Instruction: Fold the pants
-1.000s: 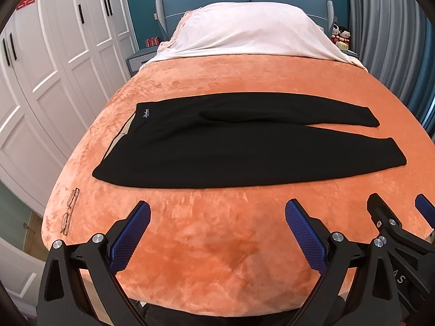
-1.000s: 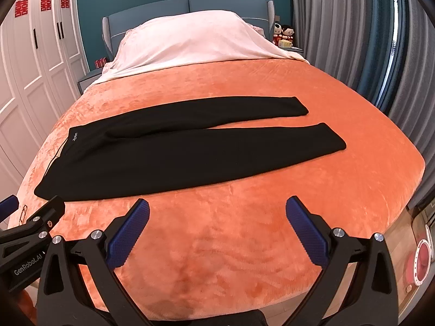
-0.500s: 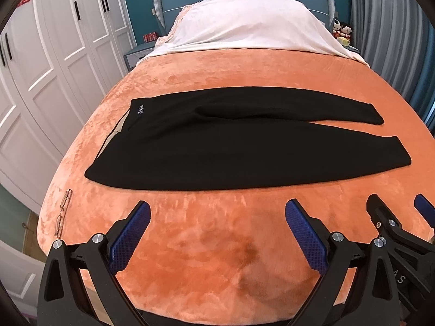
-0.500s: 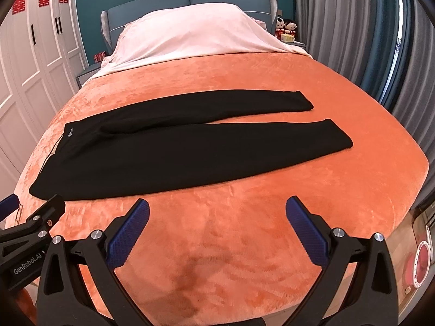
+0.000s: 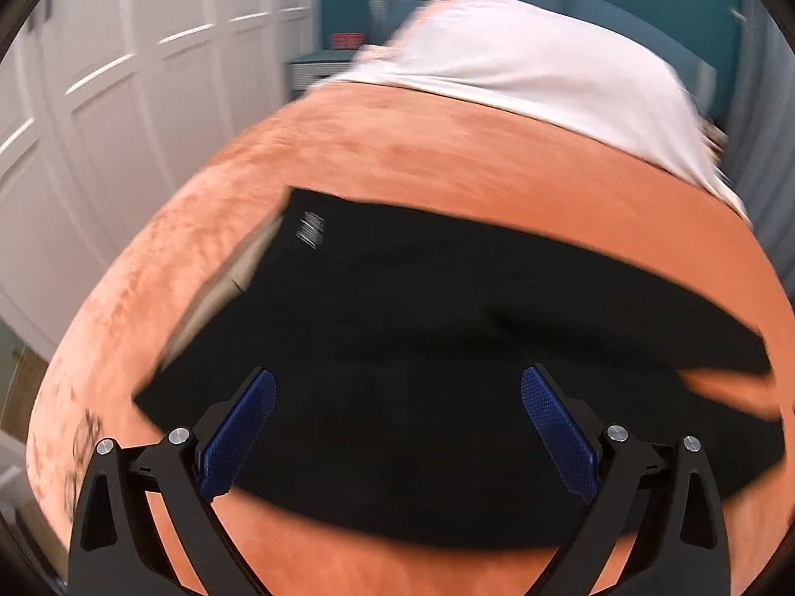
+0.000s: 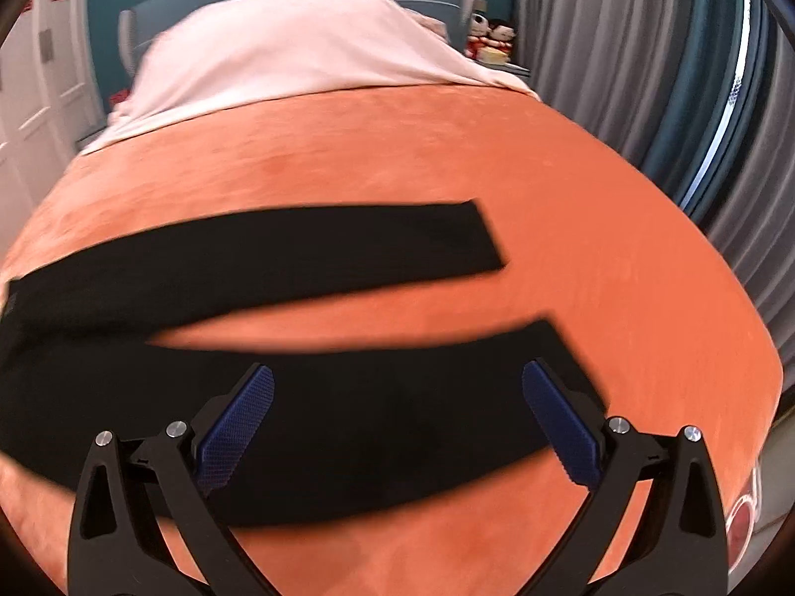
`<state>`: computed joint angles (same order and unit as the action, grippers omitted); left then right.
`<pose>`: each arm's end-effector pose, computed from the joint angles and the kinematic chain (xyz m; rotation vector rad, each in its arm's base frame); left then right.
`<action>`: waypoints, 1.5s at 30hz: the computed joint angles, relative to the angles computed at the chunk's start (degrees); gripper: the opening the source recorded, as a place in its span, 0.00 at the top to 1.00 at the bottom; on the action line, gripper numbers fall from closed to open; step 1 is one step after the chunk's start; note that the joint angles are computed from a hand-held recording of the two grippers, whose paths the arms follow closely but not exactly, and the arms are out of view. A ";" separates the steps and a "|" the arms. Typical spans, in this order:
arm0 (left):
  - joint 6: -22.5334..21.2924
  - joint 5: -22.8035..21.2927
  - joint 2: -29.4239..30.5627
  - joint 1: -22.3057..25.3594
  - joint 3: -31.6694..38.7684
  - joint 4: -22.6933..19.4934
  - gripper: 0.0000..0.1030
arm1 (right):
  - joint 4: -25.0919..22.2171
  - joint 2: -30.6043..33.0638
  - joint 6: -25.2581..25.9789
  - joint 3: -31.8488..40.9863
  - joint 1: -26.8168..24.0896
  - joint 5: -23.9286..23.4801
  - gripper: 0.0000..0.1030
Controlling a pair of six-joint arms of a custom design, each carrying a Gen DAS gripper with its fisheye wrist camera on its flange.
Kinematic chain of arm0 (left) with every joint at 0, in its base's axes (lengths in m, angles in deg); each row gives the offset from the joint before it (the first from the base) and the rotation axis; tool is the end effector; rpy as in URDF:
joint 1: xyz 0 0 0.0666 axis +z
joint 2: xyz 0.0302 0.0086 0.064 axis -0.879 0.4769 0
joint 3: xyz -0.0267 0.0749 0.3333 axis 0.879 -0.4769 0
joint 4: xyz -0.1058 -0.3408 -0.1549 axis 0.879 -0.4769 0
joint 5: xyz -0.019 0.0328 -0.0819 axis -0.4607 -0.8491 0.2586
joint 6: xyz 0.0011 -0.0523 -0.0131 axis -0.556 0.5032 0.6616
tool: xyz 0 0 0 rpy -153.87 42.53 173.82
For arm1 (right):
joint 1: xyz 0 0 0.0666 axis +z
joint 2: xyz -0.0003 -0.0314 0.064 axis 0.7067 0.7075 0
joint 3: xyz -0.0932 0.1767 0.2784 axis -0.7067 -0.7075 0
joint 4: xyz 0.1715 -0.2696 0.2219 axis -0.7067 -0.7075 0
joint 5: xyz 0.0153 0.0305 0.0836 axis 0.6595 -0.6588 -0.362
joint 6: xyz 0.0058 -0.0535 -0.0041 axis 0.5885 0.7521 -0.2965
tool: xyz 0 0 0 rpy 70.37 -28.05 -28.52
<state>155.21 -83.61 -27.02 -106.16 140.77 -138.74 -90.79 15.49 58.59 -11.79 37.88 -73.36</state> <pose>0.2405 -0.2081 0.4296 -0.6544 2.3802 0.1823 0.3599 -0.0440 0.4208 -0.0093 2.4317 -0.0691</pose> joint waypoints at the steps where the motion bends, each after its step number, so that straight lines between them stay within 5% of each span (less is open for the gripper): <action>1: -2.78 0.02 0.02 3.66 -0.62 1.42 0.05 | 1.29 4.94 -0.24 2.99 -1.43 -0.86 0.04; 5: -16.33 -0.14 4.54 18.39 -0.23 6.43 0.05 | 3.34 17.92 -3.37 12.12 -4.40 -4.29 0.04; 7: -22.37 3.16 6.39 24.42 -0.12 10.53 0.05 | 3.93 23.13 -5.34 16.30 -5.46 -6.72 0.04; 12: -29.03 5.68 13.16 34.55 2.28 14.84 0.05 | 4.06 31.44 -7.73 23.30 -5.47 -6.90 0.04; 16: -29.87 8.95 18.64 40.54 4.98 14.88 0.05 | 3.38 35.66 -6.71 27.61 -4.05 -7.34 0.04; 22: -28.12 19.94 20.41 45.61 3.80 18.48 0.09 | -1.95 41.97 -6.36 34.31 -2.24 -4.68 0.04; 26: -30.38 20.99 19.47 45.52 2.51 21.70 0.46 | -3.98 44.29 -6.26 36.44 -1.21 -4.36 0.04; 27: -30.66 19.90 19.37 45.11 2.62 21.52 0.53 | -3.98 44.43 -5.87 36.50 -0.85 -4.39 0.07; 28: -31.61 19.82 19.07 44.81 2.63 21.61 0.72 | -3.57 44.12 -5.07 36.00 -0.32 -4.38 0.15; 29: -32.69 21.10 18.84 44.83 2.67 22.13 0.78 | -4.02 44.13 -4.51 36.04 -0.03 -4.59 0.40; 31: -33.15 20.85 18.33 44.42 3.05 22.42 0.79 | -4.54 43.74 -4.31 36.02 0.41 -4.20 0.62; 32: -33.31 20.47 17.72 44.09 2.97 22.55 0.80 | -4.86 43.46 -4.26 36.03 0.32 -4.59 0.86; 33: -33.35 19.87 16.74 43.55 2.85 22.75 0.80 | -5.41 43.31 -4.40 36.32 0.14 -5.00 0.93; 41: -31.03 21.73 4.97 42.20 0.78 25.31 0.89 | 0.45 32.54 -5.55 31.96 -3.55 -11.81 1.00; 45: -33.47 22.94 -0.75 40.36 0.32 22.49 0.89 | -2.00 29.51 -3.44 32.37 -5.83 -12.76 1.00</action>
